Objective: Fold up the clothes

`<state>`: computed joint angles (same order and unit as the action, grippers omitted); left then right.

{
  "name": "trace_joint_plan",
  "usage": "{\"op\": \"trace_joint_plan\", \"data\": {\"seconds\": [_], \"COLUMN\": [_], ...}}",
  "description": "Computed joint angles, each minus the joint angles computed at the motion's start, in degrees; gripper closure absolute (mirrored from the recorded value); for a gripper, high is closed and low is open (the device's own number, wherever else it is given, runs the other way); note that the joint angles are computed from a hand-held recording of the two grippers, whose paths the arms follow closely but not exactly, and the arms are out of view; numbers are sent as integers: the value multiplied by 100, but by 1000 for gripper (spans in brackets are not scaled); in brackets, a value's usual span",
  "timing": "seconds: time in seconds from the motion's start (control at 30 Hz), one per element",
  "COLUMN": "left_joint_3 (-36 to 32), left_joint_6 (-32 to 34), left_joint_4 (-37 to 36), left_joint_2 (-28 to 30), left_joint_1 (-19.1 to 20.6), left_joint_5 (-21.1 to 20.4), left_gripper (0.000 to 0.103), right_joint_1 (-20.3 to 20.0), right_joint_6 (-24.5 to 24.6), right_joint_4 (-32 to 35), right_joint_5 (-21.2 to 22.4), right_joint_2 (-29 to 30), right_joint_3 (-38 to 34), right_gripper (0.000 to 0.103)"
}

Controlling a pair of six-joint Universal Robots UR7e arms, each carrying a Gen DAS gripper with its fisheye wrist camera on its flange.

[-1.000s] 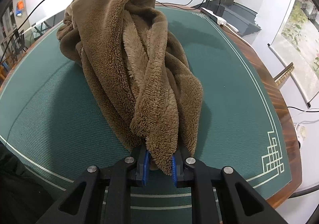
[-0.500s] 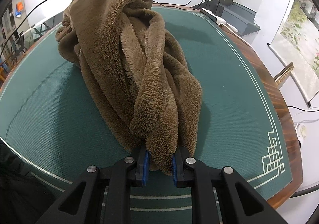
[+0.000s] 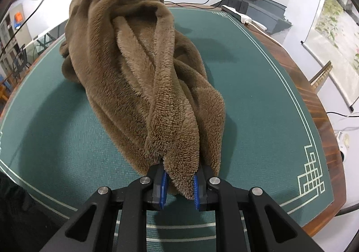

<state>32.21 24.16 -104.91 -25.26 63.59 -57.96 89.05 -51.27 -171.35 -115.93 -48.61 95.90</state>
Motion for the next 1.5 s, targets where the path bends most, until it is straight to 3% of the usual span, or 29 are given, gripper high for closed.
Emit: {"op": "trace_joint_plan", "data": {"seconds": [0.1,0.17,0.23,0.27,0.3,0.4,0.53,0.83,1.0,1.2,1.33,1.43,1.5], "left_joint_3": [1052,2097,2833,3097,3343,3846,4180,4807,5172,5485,5741,5889,5977], "left_joint_6": [-373,-651,-857,-951,-1045,-1345,-1652,-1672,-1633,-1713,-1895,-2005,-2056], "left_joint_4": [-945,-1838,-2546,-2833,-3112,-3818,-4556,-5406,-5629,-5716,-5863,-5926,-6012], "left_joint_2": [-695,-1309,-1742,-1897,-2043,-2374,-2619,-3057,-3339,-3584,-3767,-3865,-3916], "left_joint_1": [9,-27,-66,-81,-94,-74,15,68,37,27,77,105,134], "left_joint_5": [-256,-330,-316,-289,-259,-172,-126,-57,12,188,238,286,271], "left_gripper": [83,84,84,84,84,84,84,84,84,84,84,84,84], "right_joint_1": [-4,-9,-4,5,9,19,18,230,315,239,127,106,123], "right_joint_6": [147,84,-101,-318,-519,-1330,-2703,-2971,-2434,-805,-134,36,18], "right_joint_4": [423,529,457,264,37,-623,-1541,-1682,111,3412,5164,5492,5451], "right_joint_5": [134,275,418,502,574,681,505,899,1029,1056,1013,1134,1268], "right_joint_2": [-21,-71,-135,-181,-221,-296,-184,149,448,1528,2394,2479,2359], "right_joint_3": [-163,-174,-115,-15,96,423,727,149,-1098,-3780,-5461,-5588,-5328], "right_gripper": [80,73,53,30,18,18,18,18,18,18,18,18,35]}}
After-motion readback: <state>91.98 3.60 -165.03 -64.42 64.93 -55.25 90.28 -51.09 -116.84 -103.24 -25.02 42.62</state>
